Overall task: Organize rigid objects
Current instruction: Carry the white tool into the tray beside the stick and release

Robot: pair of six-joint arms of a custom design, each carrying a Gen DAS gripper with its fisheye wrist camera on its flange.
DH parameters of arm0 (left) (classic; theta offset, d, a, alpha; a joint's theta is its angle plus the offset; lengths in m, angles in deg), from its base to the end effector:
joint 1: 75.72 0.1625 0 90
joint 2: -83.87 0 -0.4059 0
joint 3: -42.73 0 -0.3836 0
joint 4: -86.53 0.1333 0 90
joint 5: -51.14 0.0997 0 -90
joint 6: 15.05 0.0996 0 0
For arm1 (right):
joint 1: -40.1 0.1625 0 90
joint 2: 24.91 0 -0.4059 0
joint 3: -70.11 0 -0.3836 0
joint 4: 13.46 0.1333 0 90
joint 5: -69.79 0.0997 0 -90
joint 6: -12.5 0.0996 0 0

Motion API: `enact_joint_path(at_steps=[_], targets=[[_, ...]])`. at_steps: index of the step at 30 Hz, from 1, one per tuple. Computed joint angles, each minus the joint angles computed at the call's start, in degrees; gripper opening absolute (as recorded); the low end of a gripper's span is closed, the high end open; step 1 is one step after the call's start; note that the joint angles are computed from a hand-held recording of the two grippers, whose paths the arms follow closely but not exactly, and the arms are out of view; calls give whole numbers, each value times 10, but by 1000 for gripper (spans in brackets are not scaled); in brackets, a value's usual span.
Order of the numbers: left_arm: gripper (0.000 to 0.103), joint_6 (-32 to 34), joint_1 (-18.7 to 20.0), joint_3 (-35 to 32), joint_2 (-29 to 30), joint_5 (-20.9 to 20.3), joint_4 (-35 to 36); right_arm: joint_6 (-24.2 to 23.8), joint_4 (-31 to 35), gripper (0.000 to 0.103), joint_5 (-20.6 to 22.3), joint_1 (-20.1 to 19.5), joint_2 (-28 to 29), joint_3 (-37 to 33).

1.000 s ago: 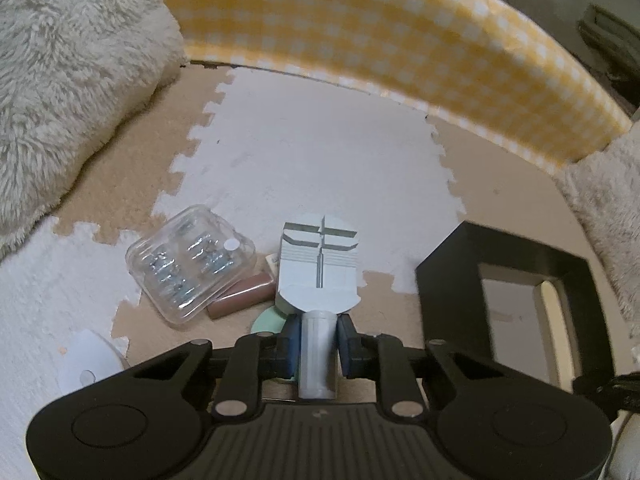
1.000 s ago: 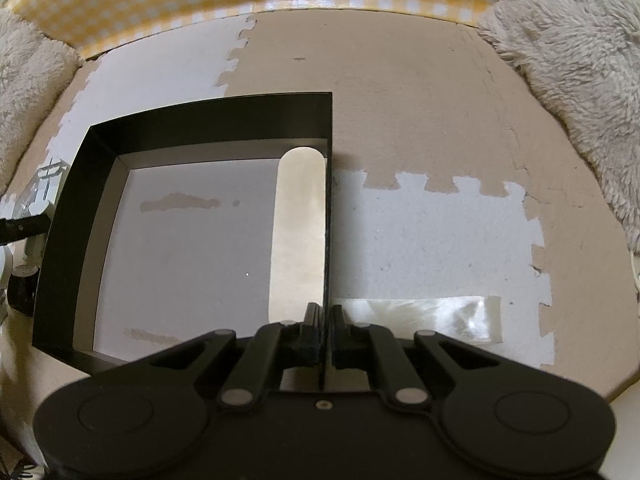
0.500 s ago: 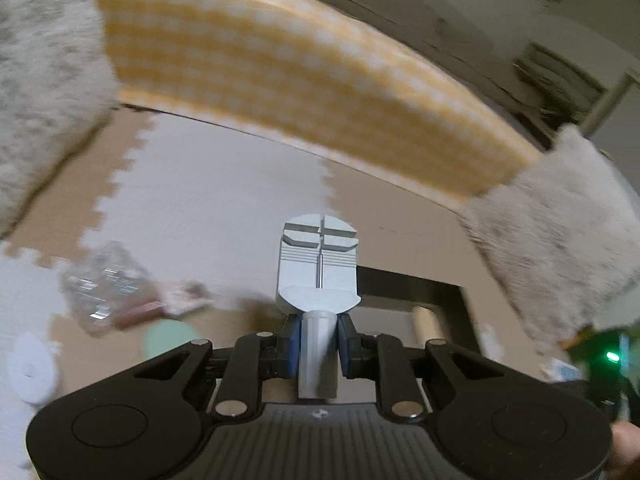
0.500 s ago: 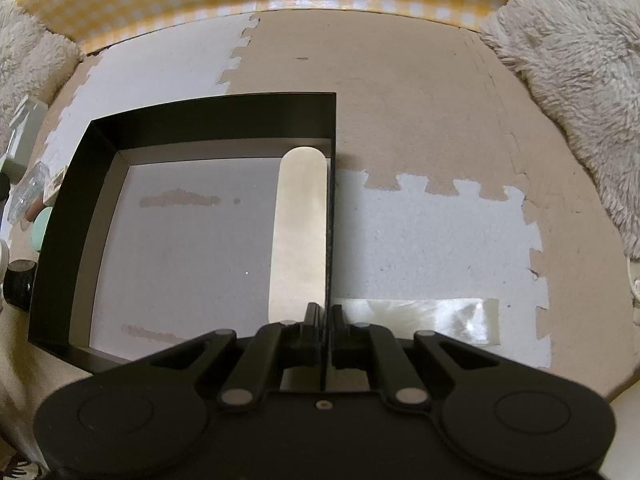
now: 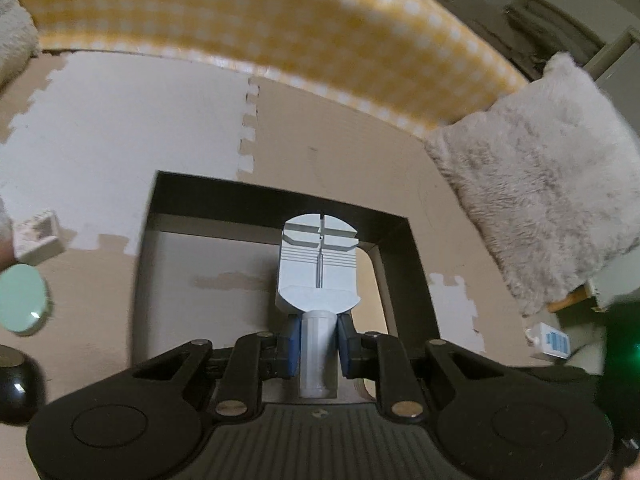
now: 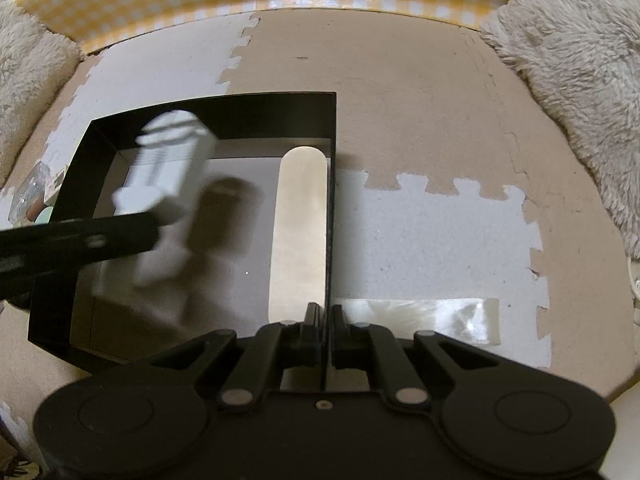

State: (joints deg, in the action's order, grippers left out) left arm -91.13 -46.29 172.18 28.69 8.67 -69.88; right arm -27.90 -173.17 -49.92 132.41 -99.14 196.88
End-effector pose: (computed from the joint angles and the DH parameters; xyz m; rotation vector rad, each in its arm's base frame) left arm -0.2688 -0.3891 0.0462 -0.2669 2.5302 -0.9761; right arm 0.1026 -0.4607 0.1954 0.8348 -2.4158 0.1434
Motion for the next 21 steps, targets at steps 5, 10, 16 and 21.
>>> enact_joint_path(at_steps=[5,10,16,21], targets=[[21,2,22,-30,29,-12,17,1,3,5,0,0,-1,-1],[21,-14,38,-46,52,-14,14,2,3,5,0,0,-1,-1],[21,-7,48,-57,67,-16,1,5,6,5,2,0,-1,-2],[28,6,51,-57,71,-25,-16,5,7,5,2,0,-1,-1]])
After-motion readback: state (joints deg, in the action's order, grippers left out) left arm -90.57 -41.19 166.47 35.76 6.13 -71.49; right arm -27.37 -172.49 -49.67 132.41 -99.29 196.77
